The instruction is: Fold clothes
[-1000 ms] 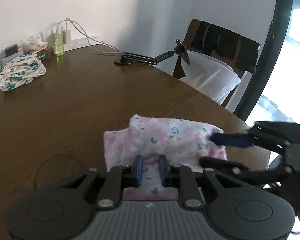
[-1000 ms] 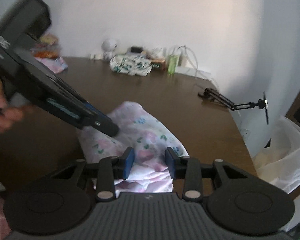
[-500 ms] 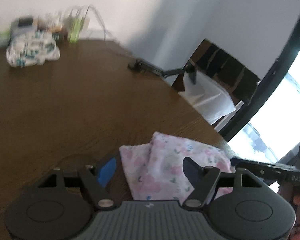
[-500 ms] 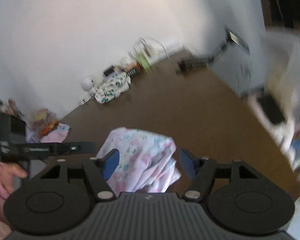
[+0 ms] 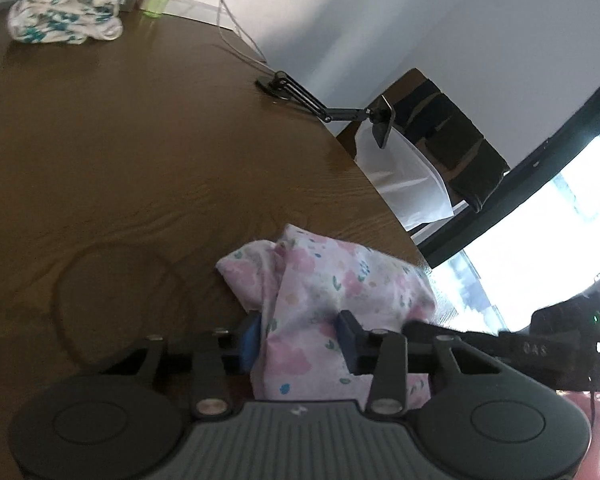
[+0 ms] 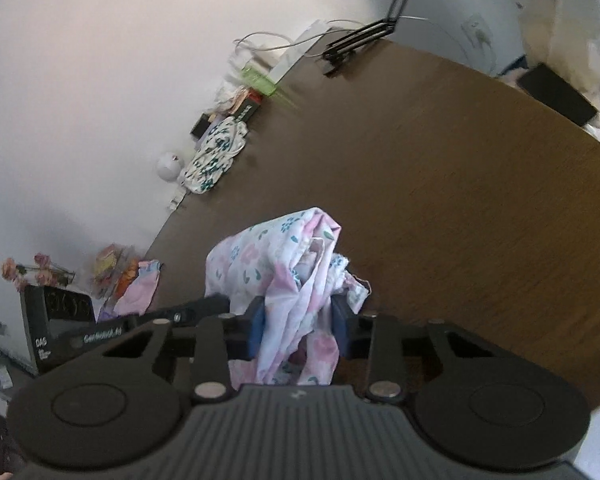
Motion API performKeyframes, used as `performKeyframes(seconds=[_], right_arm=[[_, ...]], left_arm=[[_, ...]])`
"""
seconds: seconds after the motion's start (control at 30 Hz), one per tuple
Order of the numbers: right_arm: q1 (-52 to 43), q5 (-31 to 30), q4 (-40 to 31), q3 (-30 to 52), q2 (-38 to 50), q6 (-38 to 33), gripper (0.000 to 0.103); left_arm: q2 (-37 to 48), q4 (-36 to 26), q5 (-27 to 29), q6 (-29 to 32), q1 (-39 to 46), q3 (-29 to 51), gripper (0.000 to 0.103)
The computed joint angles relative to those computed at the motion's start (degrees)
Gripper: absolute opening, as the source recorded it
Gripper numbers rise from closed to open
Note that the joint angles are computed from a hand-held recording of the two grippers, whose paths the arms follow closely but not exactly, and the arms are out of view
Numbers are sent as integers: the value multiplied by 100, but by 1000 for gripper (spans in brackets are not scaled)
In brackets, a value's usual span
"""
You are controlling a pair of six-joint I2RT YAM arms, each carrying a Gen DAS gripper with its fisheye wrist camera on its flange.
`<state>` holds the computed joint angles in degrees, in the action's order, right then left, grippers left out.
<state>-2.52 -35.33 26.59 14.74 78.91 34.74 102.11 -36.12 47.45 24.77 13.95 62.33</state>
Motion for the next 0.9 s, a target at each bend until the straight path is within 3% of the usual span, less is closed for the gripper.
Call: performKeyframes(seconds=[0.27, 0.43, 0.5, 0.53, 0.6, 0.63, 0.67, 0.7, 0.8, 0.9], right_arm=[[685, -507, -345, 1200, 1132, -802, 30], [1350, -414, -275, 1604, 1534, -698, 30], [1380, -411, -133, 1541, 1466, -558, 35], [1366, -375, -82, 1465, 1335, -510, 37], [1347, -182, -137, 1326, 976, -519, 54], [1343, -17, -271, 1279, 755, -569, 69], [1347, 140, -410, 1256, 571, -604, 82], [1358, 233, -524, 1263, 451, -623, 87], [1364, 240, -804, 1380, 351, -660, 94], [1440, 234, -1040, 1624, 578, -650, 88]], left_arm=[[-765, -661, 20, 896, 1287, -566, 34], [-693, -682, 81, 865, 1970, -566, 34], [-641, -790, 167, 902, 2134, -460, 41], [-652, -813, 221, 922, 2202, -420, 50], [-724, -715, 334, 875, 2268, -366, 63], [-710, -657, 354, 795, 2298, -299, 70], [-696, -596, 373, 713, 2326, -232, 72], [-656, -549, 382, 608, 2340, -152, 72], [-365, -604, 352, 267, 2266, 141, 71], [-77, -743, 311, 62, 2146, 365, 67]])
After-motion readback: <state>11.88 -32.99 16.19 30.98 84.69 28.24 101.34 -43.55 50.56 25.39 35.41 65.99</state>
